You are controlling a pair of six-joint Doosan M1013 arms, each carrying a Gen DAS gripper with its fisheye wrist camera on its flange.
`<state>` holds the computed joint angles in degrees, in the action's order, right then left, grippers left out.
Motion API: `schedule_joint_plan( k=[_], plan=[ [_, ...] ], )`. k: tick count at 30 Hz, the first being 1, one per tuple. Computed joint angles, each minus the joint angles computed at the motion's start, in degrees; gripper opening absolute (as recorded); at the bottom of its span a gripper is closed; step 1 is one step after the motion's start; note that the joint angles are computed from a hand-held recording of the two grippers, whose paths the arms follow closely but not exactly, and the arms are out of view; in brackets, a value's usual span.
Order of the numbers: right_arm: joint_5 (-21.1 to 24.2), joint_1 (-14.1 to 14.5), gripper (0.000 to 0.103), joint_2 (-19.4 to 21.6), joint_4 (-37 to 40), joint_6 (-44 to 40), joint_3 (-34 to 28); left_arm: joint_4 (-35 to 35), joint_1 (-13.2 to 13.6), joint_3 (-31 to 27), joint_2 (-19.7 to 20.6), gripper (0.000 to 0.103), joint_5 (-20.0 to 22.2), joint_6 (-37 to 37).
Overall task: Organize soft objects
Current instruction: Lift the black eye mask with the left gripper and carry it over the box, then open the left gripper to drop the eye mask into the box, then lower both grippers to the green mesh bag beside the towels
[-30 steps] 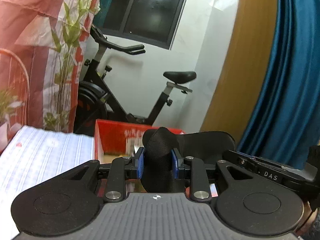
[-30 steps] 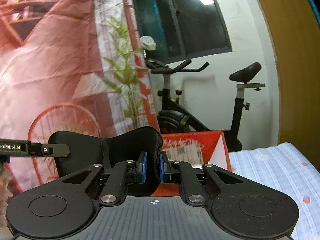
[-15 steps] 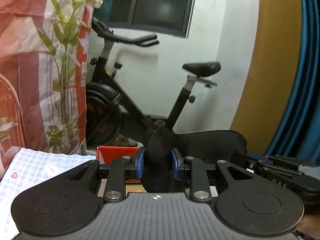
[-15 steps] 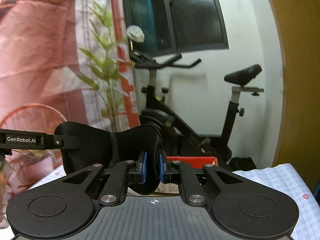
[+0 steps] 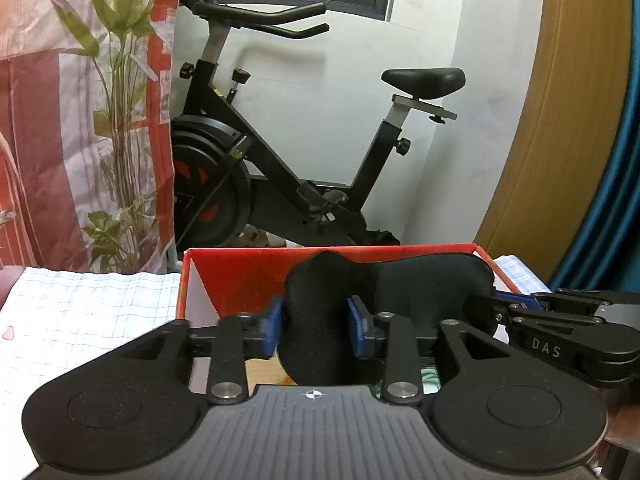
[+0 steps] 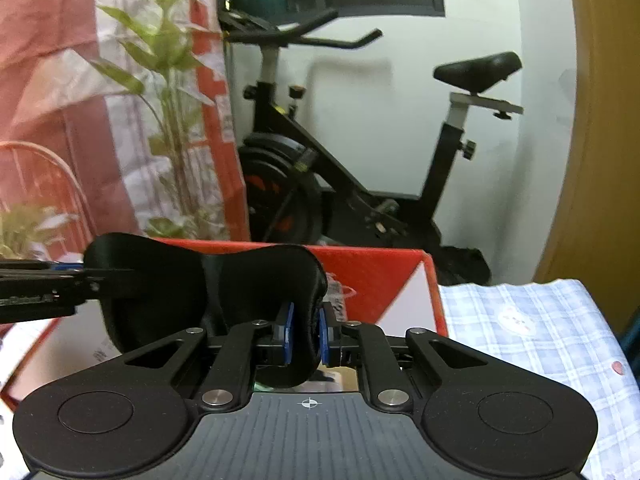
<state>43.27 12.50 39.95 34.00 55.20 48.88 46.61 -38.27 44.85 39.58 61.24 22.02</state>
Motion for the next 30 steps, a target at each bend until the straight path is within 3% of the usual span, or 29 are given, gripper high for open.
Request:
schedule_joint_plan(
  k=[1, 3, 4, 7, 10, 19, 30],
  plan=[
    [-0.08, 0.08, 0.015, 0.09, -1.02, 0.64, -0.12, 0.32, -0.05, -0.12, 0.02, 0.049, 0.75, -0.15],
    [-0.19, 0.12, 0.025, 0.06, -2.78, 2.65, -0.05, 0.58, 0.07, -0.12, -0.1, 0.069, 0.92, -0.62],
    [-0.24, 0.11, 0.027, -0.03, -3.62, 3.67, 0.05, 0.96, 0.05, 0.3, -0.39, 0.072, 0.79, -1.25],
    [-0.54, -0.12, 0.03, -0.44, -4.13, 4.19, 0.63, 1.18, -0.05, 0.6, -0.82, 0.072, 0.7, -1.33],
    [-1.36, -0.2, 0.04, -1.32, -5.12, 3.6, 1.73, 1.31, -0.46, 0.8, -1.21, 0.072, 1.08, -0.33],
    [-2.27, -1.54, 0.04, -5.83, -0.41, -2.11, 7.37, 0.94, -2.66, 5.13, -4.54, 0.072, 0.86, -2.15],
    [-4.28, -3.53, 0.04, -14.07, 12.47, -15.6, 21.3, 1.54, -6.94, 14.43, -9.41, 0.072, -0.64, -9.67]
  ],
)
